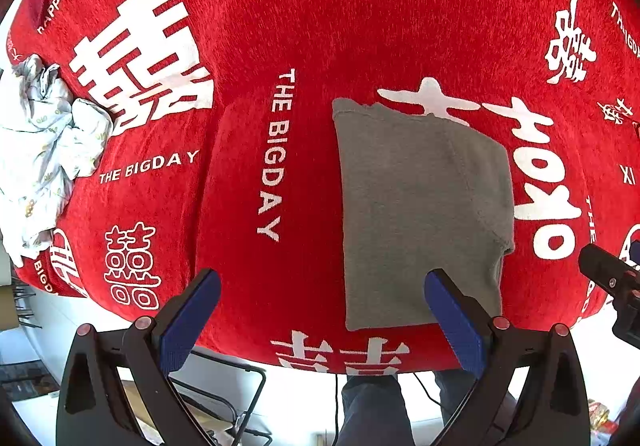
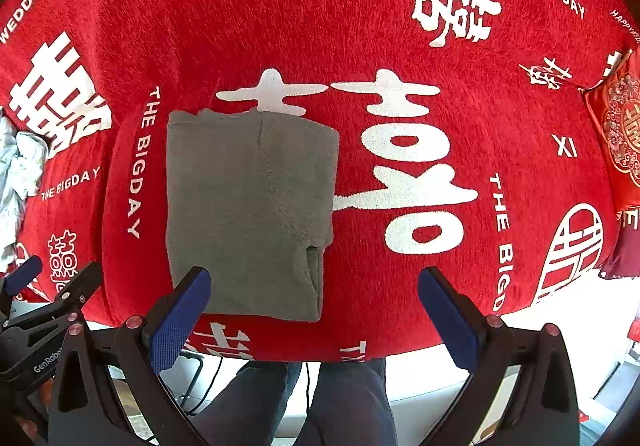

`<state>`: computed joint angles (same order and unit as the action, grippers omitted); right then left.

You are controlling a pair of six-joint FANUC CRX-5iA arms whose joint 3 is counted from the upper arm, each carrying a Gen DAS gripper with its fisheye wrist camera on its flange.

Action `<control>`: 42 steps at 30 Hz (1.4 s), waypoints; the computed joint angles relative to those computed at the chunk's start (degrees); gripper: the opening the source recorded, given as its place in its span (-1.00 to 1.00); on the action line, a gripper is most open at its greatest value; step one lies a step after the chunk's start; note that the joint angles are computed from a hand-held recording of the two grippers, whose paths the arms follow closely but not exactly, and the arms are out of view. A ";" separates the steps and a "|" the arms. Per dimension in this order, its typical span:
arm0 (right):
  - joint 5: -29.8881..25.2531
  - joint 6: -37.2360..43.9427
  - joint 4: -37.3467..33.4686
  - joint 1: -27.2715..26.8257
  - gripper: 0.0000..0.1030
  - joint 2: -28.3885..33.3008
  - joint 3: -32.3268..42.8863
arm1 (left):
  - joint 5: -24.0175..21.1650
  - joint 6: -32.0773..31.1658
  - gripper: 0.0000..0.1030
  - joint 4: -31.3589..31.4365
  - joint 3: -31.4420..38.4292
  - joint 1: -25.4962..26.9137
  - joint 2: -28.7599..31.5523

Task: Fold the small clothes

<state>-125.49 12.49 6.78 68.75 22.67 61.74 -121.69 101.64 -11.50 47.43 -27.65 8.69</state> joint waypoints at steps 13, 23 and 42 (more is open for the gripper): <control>-0.38 0.30 0.20 -0.02 1.00 0.48 0.80 | 0.13 -0.02 0.98 0.21 -0.18 0.41 -0.13; -0.70 0.58 0.37 -0.10 1.00 0.74 1.35 | 0.23 0.36 0.98 0.20 -0.25 0.18 -0.18; -1.31 0.37 0.73 0.35 1.00 1.12 2.12 | 0.35 0.39 0.98 0.23 -0.49 0.20 -0.40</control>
<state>-126.81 12.86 7.50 69.11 23.80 63.85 -121.34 102.04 -11.28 46.94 -27.45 8.29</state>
